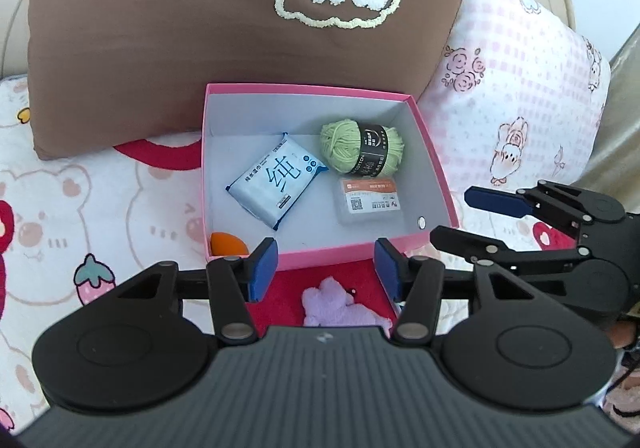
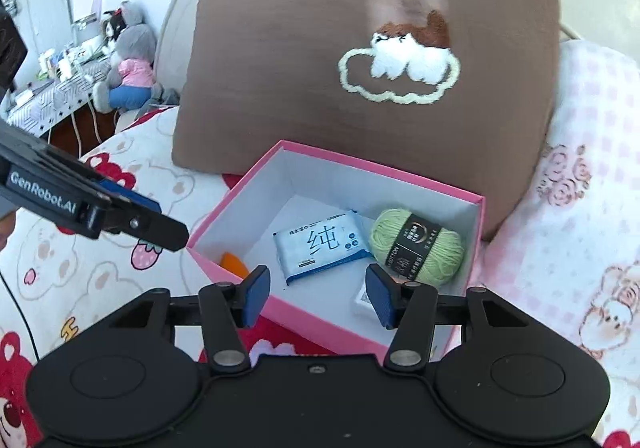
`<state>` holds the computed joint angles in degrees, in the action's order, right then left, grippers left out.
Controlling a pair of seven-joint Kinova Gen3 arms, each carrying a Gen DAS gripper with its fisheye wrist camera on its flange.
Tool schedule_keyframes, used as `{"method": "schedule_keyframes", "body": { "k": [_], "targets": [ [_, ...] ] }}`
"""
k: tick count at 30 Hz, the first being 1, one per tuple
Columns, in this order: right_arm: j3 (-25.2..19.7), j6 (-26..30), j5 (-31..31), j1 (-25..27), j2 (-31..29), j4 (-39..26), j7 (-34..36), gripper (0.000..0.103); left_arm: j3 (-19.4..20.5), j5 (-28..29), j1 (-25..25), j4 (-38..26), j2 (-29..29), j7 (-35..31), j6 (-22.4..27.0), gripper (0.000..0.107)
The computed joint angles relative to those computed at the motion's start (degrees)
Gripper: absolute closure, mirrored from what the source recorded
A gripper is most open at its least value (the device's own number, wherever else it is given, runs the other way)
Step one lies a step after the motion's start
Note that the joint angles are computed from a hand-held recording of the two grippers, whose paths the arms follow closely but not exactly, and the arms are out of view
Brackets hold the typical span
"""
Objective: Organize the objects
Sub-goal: 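Withdraw the left gripper from the pink box toward the purple plush toy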
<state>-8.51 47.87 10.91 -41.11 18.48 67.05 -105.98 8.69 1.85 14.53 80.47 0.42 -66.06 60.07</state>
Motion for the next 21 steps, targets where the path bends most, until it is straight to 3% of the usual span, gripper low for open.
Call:
{"method": "schedule_keyframes", "body": {
  "k": [6,10,14,16,21],
  "targets": [
    [0.3,0.5,2.6,-1.4,-2.7,2.3,-3.5,0.036,0.7,-0.8,0.9,-0.5,-1.3,0.1,1.9,0.049],
    [-0.7,1.9,3.6,-1.7,-4.1,3.5,-3.3,0.008,1.1,-1.5,1.2,0.6,-2.4,-0.2,2.0,0.046],
    [-0.9,0.5,8.8,-3.8,-6.1,6.8,-5.4,0.008,2.1,-4.1,2.0,0.2,-1.8,1.0,4.4,0.044],
    [-1.6,-0.2,8.6,-3.4,-7.0,8.3,-6.2,0.008,2.1,-3.9,2.3,0.7,-2.0,1.1,4.6,0.041],
    [-3.0,-0.5,7.9,-2.7,-8.9,10.8,-7.1,0.008,2.5,-4.8,2.8,1.7,-2.9,1.3,5.1,0.023]
  ]
}}
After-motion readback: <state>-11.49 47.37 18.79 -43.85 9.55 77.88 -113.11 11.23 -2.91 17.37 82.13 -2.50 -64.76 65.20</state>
